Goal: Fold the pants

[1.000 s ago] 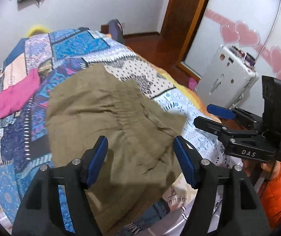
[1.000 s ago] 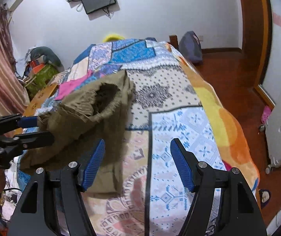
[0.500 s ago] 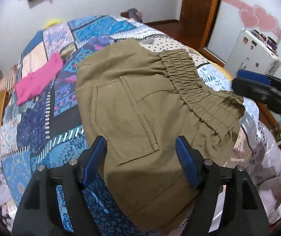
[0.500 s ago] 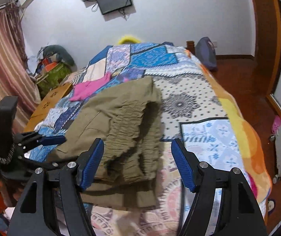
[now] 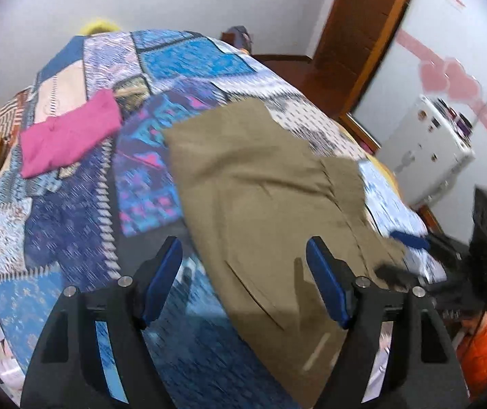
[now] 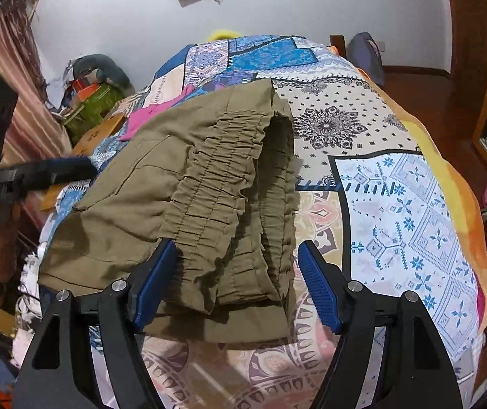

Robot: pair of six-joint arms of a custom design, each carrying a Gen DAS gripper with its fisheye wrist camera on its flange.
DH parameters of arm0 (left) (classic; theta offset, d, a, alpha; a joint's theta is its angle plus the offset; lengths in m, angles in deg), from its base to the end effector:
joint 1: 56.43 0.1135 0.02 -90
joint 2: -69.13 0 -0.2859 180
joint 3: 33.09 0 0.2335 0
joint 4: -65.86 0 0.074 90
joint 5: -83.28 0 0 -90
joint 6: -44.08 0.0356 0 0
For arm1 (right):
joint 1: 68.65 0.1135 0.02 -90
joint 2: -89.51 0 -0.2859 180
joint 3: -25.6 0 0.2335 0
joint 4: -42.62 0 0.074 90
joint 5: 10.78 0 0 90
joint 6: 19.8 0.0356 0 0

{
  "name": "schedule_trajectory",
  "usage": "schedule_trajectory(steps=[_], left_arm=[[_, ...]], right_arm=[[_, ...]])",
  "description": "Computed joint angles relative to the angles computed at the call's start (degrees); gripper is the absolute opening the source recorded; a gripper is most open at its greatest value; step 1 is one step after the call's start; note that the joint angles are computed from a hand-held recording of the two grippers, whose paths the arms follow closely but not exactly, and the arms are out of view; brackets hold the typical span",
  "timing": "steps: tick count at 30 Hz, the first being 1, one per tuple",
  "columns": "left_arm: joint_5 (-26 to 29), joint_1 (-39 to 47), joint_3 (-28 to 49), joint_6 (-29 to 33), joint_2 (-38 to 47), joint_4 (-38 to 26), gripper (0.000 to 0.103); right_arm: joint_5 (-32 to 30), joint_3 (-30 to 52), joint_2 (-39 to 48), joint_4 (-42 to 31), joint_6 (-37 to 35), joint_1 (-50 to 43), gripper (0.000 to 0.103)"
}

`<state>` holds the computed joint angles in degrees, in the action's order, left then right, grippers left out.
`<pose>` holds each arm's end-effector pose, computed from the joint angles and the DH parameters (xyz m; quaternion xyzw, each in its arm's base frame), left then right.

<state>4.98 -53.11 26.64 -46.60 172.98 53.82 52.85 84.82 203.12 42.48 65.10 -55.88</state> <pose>0.3166 0.0111 0.1381 -0.0036 0.9522 -0.0908 0.2917 0.3202 0.0888 0.0994 -0.2127 0.9053 0.2366 0.2814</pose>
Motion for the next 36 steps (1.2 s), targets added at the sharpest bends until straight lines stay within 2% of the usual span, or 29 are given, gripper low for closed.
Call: schedule_trajectory(steps=[3, 7, 9, 11, 16, 19, 21, 25, 27, 29, 30, 33, 36], left_arm=[[-1.81, 1.50, 4.58, 0.71, 3.47, -0.62, 0.075], [-1.08, 3.43, 14.11, 1.71, 11.07, -5.45, 0.072], [-0.64, 4.33, 19.56, 1.68, 15.42, -8.74, 0.057], [0.55, 5.20, 25.64, 1.11, 20.12, -12.50, 0.049], [4.10, 6.53, 35.17, -0.50, 27.17, -16.36, 0.048], [6.25, 7.28, 43.10, -0.75, 32.67, -21.95, 0.048], [7.86, 7.71, 45.88, -1.34, 34.86, -22.48, 0.048], [9.34, 7.92, 49.80, -1.73, 37.23, -23.68, 0.047], [6.98, 7.31, 49.94, -1.92, 37.35, -23.13, 0.025], [5.19, 7.02, 49.60, -1.89, 37.22, -22.53, 0.019], [5.15, 7.14, 49.43, -1.88, 37.12, -22.39, 0.011], [5.60, 7.81, 48.40, -1.32, 36.43, -22.22, 0.008], [2.82, 7.92, 43.98, -0.22, 33.81, -19.73, 0.007]], right_arm=[[-0.61, 0.00, 0.39, 0.28, 0.15, -0.40, 0.073], [-2.27, -0.06, 0.97, 0.76, 0.97, -1.10, 0.074], [-2.46, -0.14, 1.04, 1.00, 0.88, -1.11, 0.074], [-2.48, 0.09, 1.04, 0.70, 0.16, -1.05, 0.074], [-2.24, 1.60, 1.19, -1.14, -2.57, -0.95, 0.074], [-2.36, 2.34, 1.63, -1.57, -3.30, -1.00, 0.076], [-2.61, 2.76, 2.08, -1.56, -3.36, -1.14, 0.078], [-3.79, 4.44, 3.28, -2.70, -3.49, -1.52, 0.078], [-3.66, 5.07, 3.58, -2.92, -3.33, -1.45, 0.078], [-3.64, 5.81, 3.84, -3.43, -3.21, -1.35, 0.078], [-3.45, 6.22, 3.93, -3.70, -2.99, -1.27, 0.079], [-2.55, 7.00, 3.58, -4.77, -3.01, -0.93, 0.079], [-0.16, 7.63, 2.44, -6.28, -2.51, -0.37, 0.078]])
